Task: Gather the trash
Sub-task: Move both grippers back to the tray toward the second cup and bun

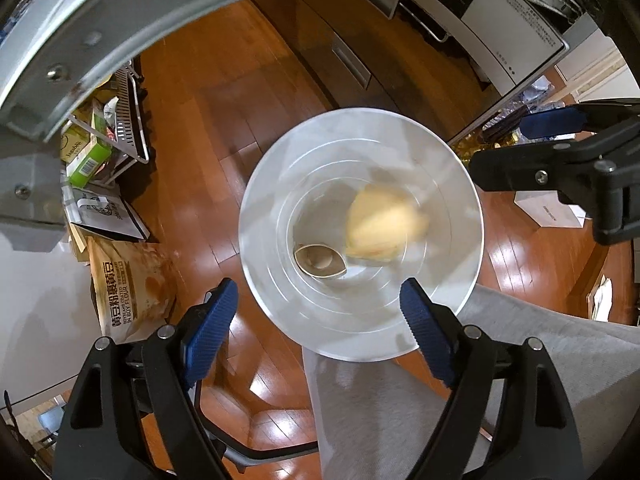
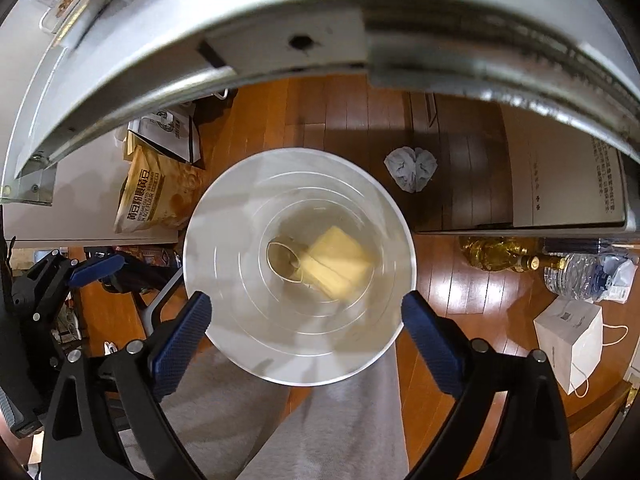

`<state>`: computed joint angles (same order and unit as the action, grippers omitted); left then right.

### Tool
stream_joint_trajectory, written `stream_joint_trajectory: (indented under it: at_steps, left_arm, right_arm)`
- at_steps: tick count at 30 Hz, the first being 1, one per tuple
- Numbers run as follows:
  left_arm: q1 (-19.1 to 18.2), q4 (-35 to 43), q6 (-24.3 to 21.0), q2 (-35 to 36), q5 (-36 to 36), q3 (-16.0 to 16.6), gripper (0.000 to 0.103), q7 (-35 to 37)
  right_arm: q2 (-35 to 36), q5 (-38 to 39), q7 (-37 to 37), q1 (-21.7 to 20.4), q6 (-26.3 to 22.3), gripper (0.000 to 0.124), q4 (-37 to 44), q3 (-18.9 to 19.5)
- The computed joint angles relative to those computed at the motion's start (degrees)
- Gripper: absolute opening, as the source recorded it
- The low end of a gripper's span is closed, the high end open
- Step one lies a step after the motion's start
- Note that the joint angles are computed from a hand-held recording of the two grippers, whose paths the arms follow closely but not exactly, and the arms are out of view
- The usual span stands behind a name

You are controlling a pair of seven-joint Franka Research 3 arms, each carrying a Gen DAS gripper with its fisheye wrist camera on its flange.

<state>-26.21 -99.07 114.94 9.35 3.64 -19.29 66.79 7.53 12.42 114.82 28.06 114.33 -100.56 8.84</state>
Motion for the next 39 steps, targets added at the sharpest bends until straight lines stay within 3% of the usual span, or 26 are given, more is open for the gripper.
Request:
stream_joint_trajectory:
  at_steps: [6, 15, 20, 22, 28, 32, 34, 39]
  left_arm:
    - [0.1, -1.6, 0.4, -2.5, 0.2, 0.2, 0.084, -1.9]
    - [0.4, -1.6, 2.4, -7.0, 1.2, 0.3, 0.084, -4.8]
    - [0.1, 0.1, 4.3, -9.5, 5.1, 0.1, 0.084, -6.8]
    - [0.1, 1.1, 5.8, -10.0, 8.0, 0.1, 0.095, -8.2]
    - [0.5, 6.7, 9.8, -6.9, 13.9, 0.5, 0.098, -10.3]
    - [-0.7, 13.9, 7.9, -1.4, 20.7, 1.2, 0.098, -9.5]
    - [-0.9, 15.0, 8.1, -0.5, 21.2, 1.6, 0.098, -8.9]
    - [-0.8, 14.8, 9.6, -0.9, 19.5, 2.2, 0.098, -8.8]
  right_arm:
    - [-2.7, 0.1, -1.6, -0.3, 0.2, 0.094, -0.7, 0.0]
    - [-9.7, -6.8, -5.2, 0.1, 0.7, 0.094, 0.6, 1.3]
    - [-14.4, -12.2, -4.2, -0.6, 8.2, 0.098, -1.6, 2.2]
    - [-15.2, -15.6, -2.9, -1.2, 10.0, 0.098, -1.4, 3.0]
    - [-10.1, -23.2, 2.1, -2.1, 9.9, 0.099, 5.9, 3.0]
    - [-3.9, -27.6, 0.3, -1.1, 7.2, 0.093, 12.4, 1.8]
    - [-0.6, -27.0, -1.4, -0.3, 4.3, 0.081, 16.4, 0.7]
    - [4.2, -25.0, -3.1, 0.8, 2.5, 0.079, 21.1, -1.8]
